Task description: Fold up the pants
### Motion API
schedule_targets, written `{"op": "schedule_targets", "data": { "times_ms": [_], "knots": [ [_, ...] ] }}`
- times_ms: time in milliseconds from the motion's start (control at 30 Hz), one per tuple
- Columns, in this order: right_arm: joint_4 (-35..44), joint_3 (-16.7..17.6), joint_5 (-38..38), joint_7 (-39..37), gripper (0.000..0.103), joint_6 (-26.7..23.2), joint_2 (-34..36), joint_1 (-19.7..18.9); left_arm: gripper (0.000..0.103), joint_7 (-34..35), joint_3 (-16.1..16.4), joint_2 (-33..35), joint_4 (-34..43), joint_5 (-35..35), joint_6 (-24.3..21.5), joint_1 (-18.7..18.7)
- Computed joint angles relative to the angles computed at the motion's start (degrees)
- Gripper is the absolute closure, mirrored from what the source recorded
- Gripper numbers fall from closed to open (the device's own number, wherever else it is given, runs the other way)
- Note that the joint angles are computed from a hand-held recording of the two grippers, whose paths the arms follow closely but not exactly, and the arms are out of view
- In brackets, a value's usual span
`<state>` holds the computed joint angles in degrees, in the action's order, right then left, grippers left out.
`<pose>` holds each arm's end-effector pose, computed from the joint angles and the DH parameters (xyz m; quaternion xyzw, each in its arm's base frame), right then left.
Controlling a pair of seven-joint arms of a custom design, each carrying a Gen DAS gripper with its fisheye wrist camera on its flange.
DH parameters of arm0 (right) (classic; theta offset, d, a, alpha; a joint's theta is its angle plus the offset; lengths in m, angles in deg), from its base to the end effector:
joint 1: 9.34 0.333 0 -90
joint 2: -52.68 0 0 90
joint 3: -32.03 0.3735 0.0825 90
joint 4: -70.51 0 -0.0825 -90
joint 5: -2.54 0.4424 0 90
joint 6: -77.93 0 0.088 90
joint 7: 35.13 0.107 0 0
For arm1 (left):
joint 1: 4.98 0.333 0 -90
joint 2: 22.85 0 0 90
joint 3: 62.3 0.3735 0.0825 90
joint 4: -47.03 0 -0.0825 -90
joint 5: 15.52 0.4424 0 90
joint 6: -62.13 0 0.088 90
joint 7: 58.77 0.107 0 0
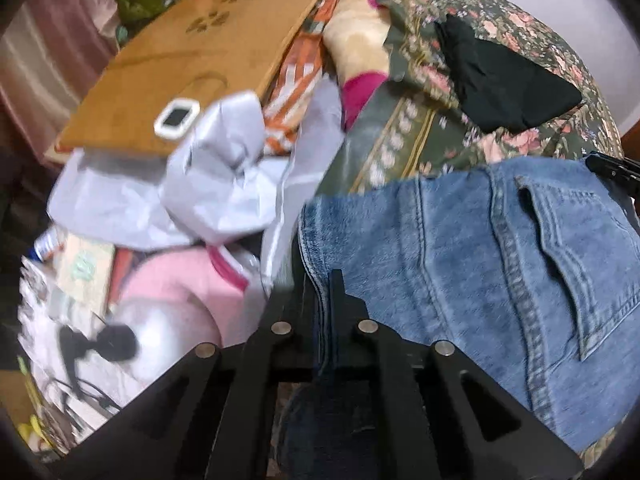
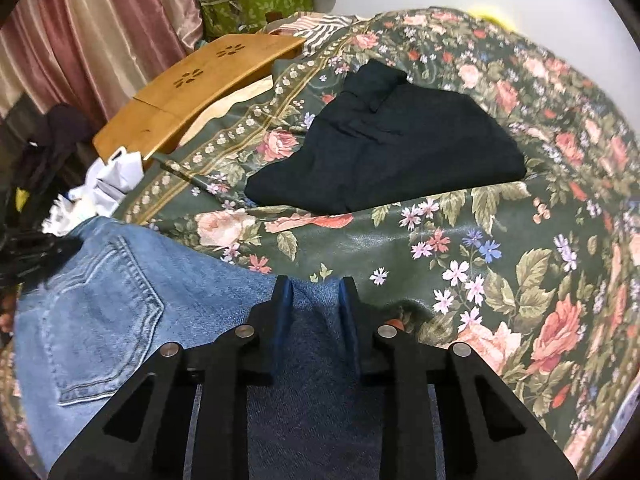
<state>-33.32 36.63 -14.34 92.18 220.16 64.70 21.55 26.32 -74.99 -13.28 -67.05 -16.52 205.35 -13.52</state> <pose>0.5870 0.4149 0.5060 -0.7351 0.6300 -0.1389 0.2083 0.6321 -0.2390 0.4424 -0.5989 0.7818 -0.1586 0.0704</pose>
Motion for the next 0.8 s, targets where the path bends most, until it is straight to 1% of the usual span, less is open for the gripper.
{"op": "schedule_targets", "data": {
  "times_ms": [33, 67, 100, 133, 167, 200, 233, 267, 300, 333, 367, 400, 433, 500, 600, 633, 700, 767, 800],
  "knots": [
    [0.14, -0.10, -0.28, 0.46, 0.082, -0.34, -0.01, 0.13, 0.095, 0.47, -0.14, 0.16, 0.14, -1.30, -0.17, 0.35],
    [0.16, -0.22, -0.63, 0.98, 0.082, -0.60, -0.17, 0.22, 0.091, 0.27, -0.03, 0.03, 0.20, -1.64, -0.08, 0.51],
    [0.17, -0.35, -1.34, 1.90, 0.082, -0.84, -0.36, 0.44, 0.084, -0.88, 0.33, -0.35, 0.18, -0.72, -0.05, 0.39],
    [0.13, -0.60, -2.58, 3.74, 0.082, -1.39, -0.84, 0.81, 0.080, -2.48, 0.86, -1.01, 0.05, 1.20, -0.24, 0.18],
    [0.16, -0.80, -4.22, 5.91, 0.082, -2.07, -1.25, 1.24, 0.076, -2.67, 0.96, -1.57, -0.07, 1.82, -0.19, 0.23],
    [-0.09, -1.19, -7.38, 9.60, 0.081, -3.37, -2.22, 2.03, 0.076, -2.09, 0.96, -2.62, -0.65, 1.96, 0.29, 0.41],
    [-0.49, -0.98, -9.21, 11.40, 0.080, -3.86, -3.04, 2.19, 0.075, -1.45, 0.99, -3.90, -1.47, 2.31, 0.96, 0.49],
    [-1.15, -0.46, -10.19, 12.21, 0.080, -3.84, -4.13, 2.14, 0.072, -1.34, 1.13, -5.14, -2.28, 3.45, 1.50, 0.39],
    [-1.84, 0.16, -10.62, 12.60, 0.079, -3.74, -5.18, 1.95, 0.065, -1.29, 1.28, -6.93, -3.55, 5.48, 2.37, 0.18],
    [-2.47, 0.94, -11.20, 12.92, 0.077, -4.35, -6.52, 1.99, 0.060, -0.58, 1.37, -8.25, -4.62, 6.12, 3.15, 0.09],
    [-2.81, 1.74, -11.49, 12.81, 0.075, -4.70, -7.32, 1.89, 0.051, 0.21, 1.37, -9.39, -5.52, 6.49, 4.01, -0.11],
    [-3.12, 2.50, -11.90, 12.85, 0.070, -4.90, -8.03, 1.86, 0.045, 1.52, 1.43, -10.76, -6.70, 6.28, 5.02, -0.30],
    [-3.79, 3.38, -12.42, 13.03, 0.063, -4.84, -9.23, 2.05, 0.043, 3.29, 1.48, -12.22, -7.92, 5.64, 5.87, -0.63],
    [-4.77, 4.82, -12.63, 13.58, 0.056, -3.96, -10.61, 2.05, 0.034, 6.11, 1.68, -14.08, -9.41, 4.41, 6.52, -1.45],
    [-6.20, 6.99, -12.40, 15.07, 0.050, -2.82, -12.34, 2.50, 0.029, 11.09, 2.42, -16.80, -11.90, 0.28, 6.53, -3.12],
    [-6.48, 7.51, -12.18, 15.36, 0.048, -2.27, -12.44, 2.61, 0.028, 11.74, 2.55, -17.20, -12.36, -0.30, 6.35, -3.49],
    [-6.86, 8.42, -11.47, 15.71, 0.048, -1.41, -12.43, 3.05, 0.024, 13.60, 2.94, -17.98, -13.49, -2.13, 6.05, -4.32],
    [-7.01, 9.13, -10.44, 15.50, 0.048, -0.96, -12.07, 3.68, 0.024, 14.99, 3.05, -18.27, -14.15, -3.16, 5.21, -4.98],
    [-7.00, 9.35, -10.08, 15.36, 0.048, -0.72, -11.75, 4.01, 0.024, 14.77, 2.76, -18.21, -14.41, -2.37, 4.91, -5.04]
  ]
}}
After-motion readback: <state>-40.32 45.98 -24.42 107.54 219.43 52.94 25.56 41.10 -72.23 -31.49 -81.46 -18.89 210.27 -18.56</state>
